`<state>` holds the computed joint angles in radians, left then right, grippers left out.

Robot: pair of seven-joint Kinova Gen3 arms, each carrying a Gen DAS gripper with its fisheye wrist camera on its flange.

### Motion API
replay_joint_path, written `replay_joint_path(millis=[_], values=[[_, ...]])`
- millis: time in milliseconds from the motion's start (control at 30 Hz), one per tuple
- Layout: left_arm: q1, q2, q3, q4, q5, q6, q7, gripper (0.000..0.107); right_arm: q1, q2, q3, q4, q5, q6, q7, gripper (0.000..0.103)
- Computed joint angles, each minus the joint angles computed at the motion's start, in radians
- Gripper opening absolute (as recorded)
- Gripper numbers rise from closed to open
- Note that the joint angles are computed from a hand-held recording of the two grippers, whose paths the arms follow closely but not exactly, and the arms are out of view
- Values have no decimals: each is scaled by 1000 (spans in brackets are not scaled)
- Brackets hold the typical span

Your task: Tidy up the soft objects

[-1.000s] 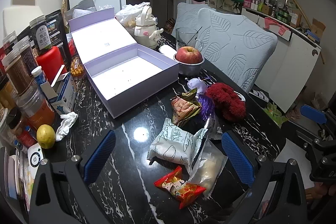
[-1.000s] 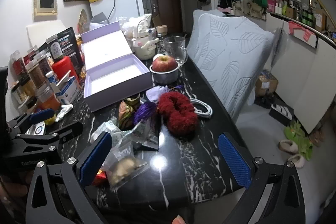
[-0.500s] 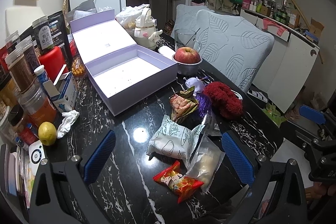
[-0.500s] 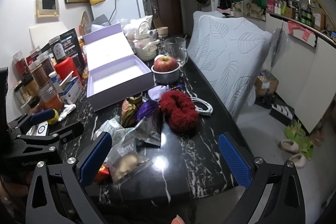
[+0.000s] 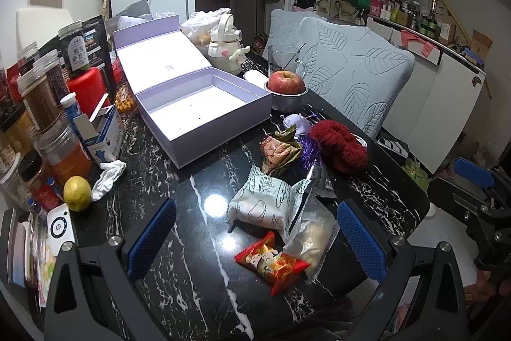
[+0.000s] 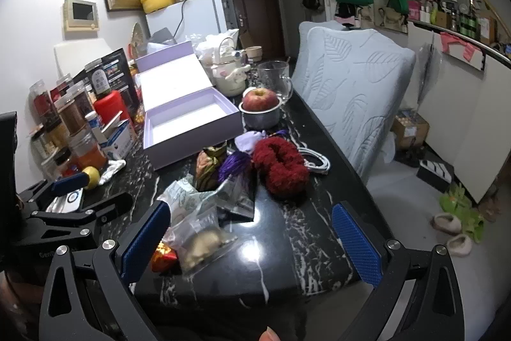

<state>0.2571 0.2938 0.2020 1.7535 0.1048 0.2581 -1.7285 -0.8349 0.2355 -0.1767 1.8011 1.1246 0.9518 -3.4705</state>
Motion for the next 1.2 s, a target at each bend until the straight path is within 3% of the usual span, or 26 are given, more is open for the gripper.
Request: replay_joint_path(millis=[267,400,833,1200], values=[[-24,-22,23,46,21,-26,-25,103,-17,-5,-12,22,20,-7,-26,103],[-1,-35,1,71,9,-50,-12,103,-27,-7,-19,33,27,3,-43,103],[-53,-37,66,115,46,-66,-64,103,-41,-11,-36,72,30,15,-101,103],[-112,4,100,132,81,-63,-115,103,-14,16,-19,114,55,-108,-159,103]])
